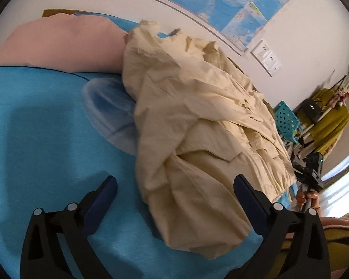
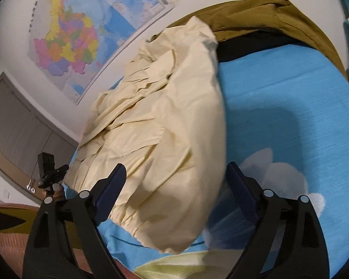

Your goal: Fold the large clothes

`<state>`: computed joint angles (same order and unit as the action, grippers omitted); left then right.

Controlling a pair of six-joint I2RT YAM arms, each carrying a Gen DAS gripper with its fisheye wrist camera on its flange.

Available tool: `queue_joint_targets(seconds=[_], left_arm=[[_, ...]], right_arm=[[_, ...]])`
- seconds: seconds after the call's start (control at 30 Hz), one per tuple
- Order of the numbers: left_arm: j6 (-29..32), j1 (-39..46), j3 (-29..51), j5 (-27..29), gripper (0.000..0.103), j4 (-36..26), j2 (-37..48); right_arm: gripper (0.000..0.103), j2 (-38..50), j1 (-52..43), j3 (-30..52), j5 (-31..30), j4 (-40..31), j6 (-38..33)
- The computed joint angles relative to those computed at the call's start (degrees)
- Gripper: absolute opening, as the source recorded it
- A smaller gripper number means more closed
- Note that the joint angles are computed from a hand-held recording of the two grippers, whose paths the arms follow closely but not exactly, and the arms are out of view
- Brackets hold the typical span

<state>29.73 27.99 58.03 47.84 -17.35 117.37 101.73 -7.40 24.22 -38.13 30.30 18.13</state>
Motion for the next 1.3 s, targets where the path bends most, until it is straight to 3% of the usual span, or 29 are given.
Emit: queue_joint_targets(seconds=[0.17, 0.27, 0.33, 0.43, 0.53, 0.57, 0.63, 0.67, 0.7, 0.8, 0.87, 0.93, 1.0, 1.13, 1.23, 1.3], left_arm=[[7.1, -2.2, 2.1, 4.5, 0.096, -10.0, 2.0], [9.0, -3.8, 2.3, 6.6, 0.096, -12.1, 2.9], [9.2, -4.9, 2.2, 6.9, 0.096, -12.6, 3.0], [3.9, -8.1, 0.4, 6.5, 0.095, -6.3, 2.2], [-5.5, -10.6, -3.5, 4.0, 0.076, 5.1, 0.6], [-5.8, -10.1, -3.5, 3.6, 0.070, 5.2, 0.4], [-8.0, -9.2, -3.3, 1.0, 0.043, 5.5, 0.3], [-8.3, -8.4, -1.9, 1.1, 0.035, 3.4, 1.1], [-8.3, -7.6, 0.1, 1.7, 0.033, 0.5, 2.3], [-8.4, -7.9, -2.2, -1.3, 0.025, 2.2, -1.0], [-6.8, -7.8, -4.0, -1.8, 0.022, 2.0, -4.7], [-3.5, -6.5, -4.1, 0.1, 0.021, -1.4, -7.5], [0.3, -4.6, -3.6, 2.2, 0.020, -6.6, -10.2], [13.8, 2.6, 1.5, 8.4, 0.020, -25.6, -10.3], [19.9, 5.6, 2.8, 10.0, 0.020, -32.2, -9.6], [18.7, 5.4, 3.5, 8.0, 0.020, -32.5, -8.7]], right_arm=[[0.088, 1.0, 3.6, 1.0, -0.8, 1.1, 0.2], [0.088, 1.9, 5.2, 1.3, -1.9, 2.8, 0.8], [0.084, 2.6, 6.0, 2.0, -2.8, 3.3, 1.1], [0.078, 4.1, 6.4, 2.3, -3.1, 6.1, 3.3], [0.071, 5.5, 6.4, 1.9, -4.3, 9.8, 6.4], [0.067, 5.8, 6.3, 1.7, -4.7, 10.4, 6.9], [0.055, 6.7, 6.1, 1.0, -6.4, 12.5, 8.7], [0.040, 7.9, 5.6, 0.4, -7.6, 14.7, 10.6], [0.029, 8.9, 5.1, -0.2, -8.6, 16.7, 12.0], [0.020, 9.7, 4.5, -2.9, -10.8, 24.6, 17.4], [0.017, 3.7, 5.6, -5.9, -9.7, 25.9, 18.3], [0.015, -2.9, 6.8, -8.2, -9.1, 25.5, 19.0], [0.014, -13.7, 8.4, -10.5, -7.6, 20.0, 17.9], [0.014, -30.8, 9.7, -14.5, -6.2, 12.1, 18.6], [0.014, -34.0, 12.1, -16.8, -4.3, 12.9, 21.0], [0.014, -33.0, 14.1, -16.4, -1.6, 12.4, 21.5]])
